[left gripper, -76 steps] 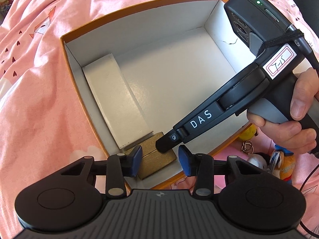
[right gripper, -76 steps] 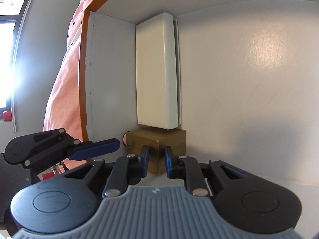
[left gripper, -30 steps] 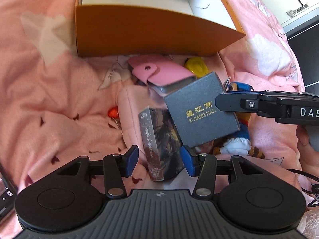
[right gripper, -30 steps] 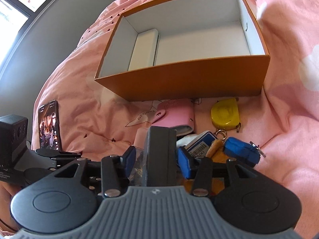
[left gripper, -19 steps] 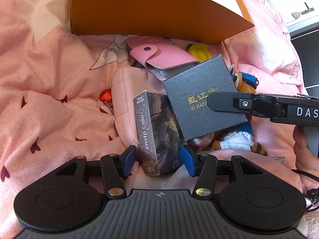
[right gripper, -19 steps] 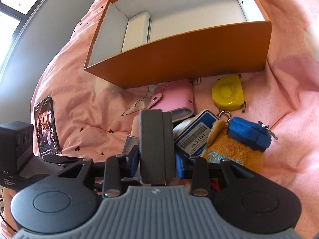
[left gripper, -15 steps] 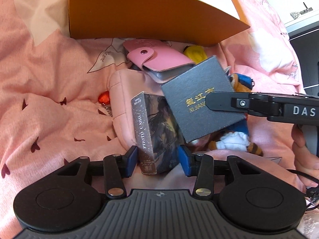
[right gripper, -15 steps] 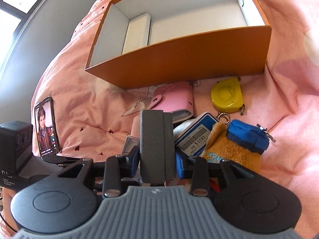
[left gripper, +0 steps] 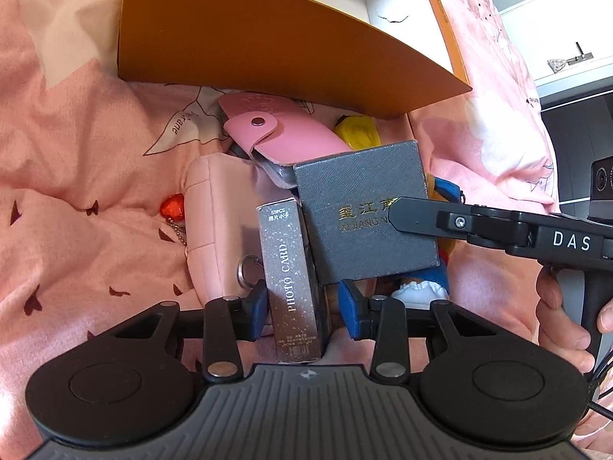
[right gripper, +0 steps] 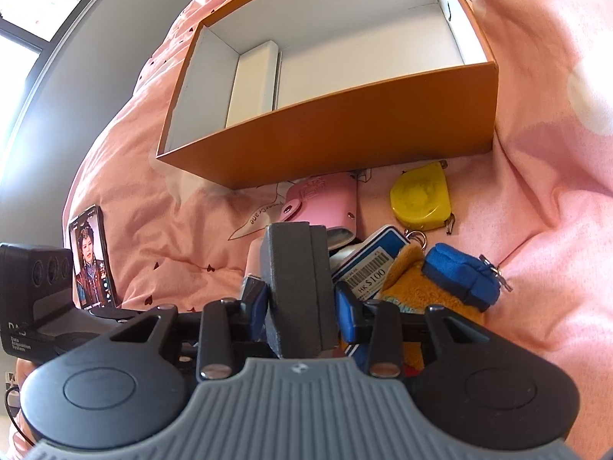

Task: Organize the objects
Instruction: 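Grasp the silver PHOTO CARD box with the left tool while the right grasps the dark grey box, then carry both boxes into the orange box and release the dark grey box from the right tool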

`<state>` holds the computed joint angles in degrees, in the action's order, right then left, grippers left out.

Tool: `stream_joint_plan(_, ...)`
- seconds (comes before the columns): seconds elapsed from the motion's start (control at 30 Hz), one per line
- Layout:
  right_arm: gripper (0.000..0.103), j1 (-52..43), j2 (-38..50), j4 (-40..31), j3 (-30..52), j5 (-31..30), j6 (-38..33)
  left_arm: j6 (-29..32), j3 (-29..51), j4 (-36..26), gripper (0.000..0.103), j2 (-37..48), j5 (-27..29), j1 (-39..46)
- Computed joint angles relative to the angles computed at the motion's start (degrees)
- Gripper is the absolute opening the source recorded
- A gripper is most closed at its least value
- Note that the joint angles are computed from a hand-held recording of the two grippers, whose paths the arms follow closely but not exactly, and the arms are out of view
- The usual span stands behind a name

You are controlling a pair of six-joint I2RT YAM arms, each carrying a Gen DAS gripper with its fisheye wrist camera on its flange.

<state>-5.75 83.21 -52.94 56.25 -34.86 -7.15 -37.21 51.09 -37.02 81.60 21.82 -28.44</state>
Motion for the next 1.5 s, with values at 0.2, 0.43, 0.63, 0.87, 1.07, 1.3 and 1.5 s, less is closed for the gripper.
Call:
stream_joint_plan(0.2,0.039,0.04,-0.39,-1.11,0.14,-0.36,-1.06,1.84,1.22,-3.03,0.028,-1.81,-3.6,-1.38)
stream_joint_plan(0.43,0.038,1.46,-7.19,-3.16,-0.08,2.18,-2.82,3.19,3.08,-5.99,0.025,-5.51,-8.11,-2.28)
stream_joint_plan(0.63,0.038,-1.1,-10.1,-5.75,1.85,-1.57,-3.48,3.77,4.47,-7.19,0.025,-9.1,-10.41,-1.41)
stream_joint_plan(0.87,0.038,-2.24,-9.14,-4.96,6.58,-4.93,-1.4,4.86,7.29,-6.67,0.025,-11.39,-9.98,2.53)
stream_joint_plan(1.07,0.038,-2.31,-5.94,-2.02,12.62,-5.5,1.63,8.13,12.6,-4.78,0.025,-9.88,-9.45,7.16)
stream_joint_plan(1.3,0.038,-1.85,0.04,4.68,18.19,-5.43,7.86,10.11,20.3,-0.35,0.025,-1.23,-11.31,9.34)
stream_joint_plan(1.5,0.038,-0.03,7.49,10.6,20.8,-1.25,13.26,7.51,23.53,3.56,0.025,9.82,-11.81,9.79)
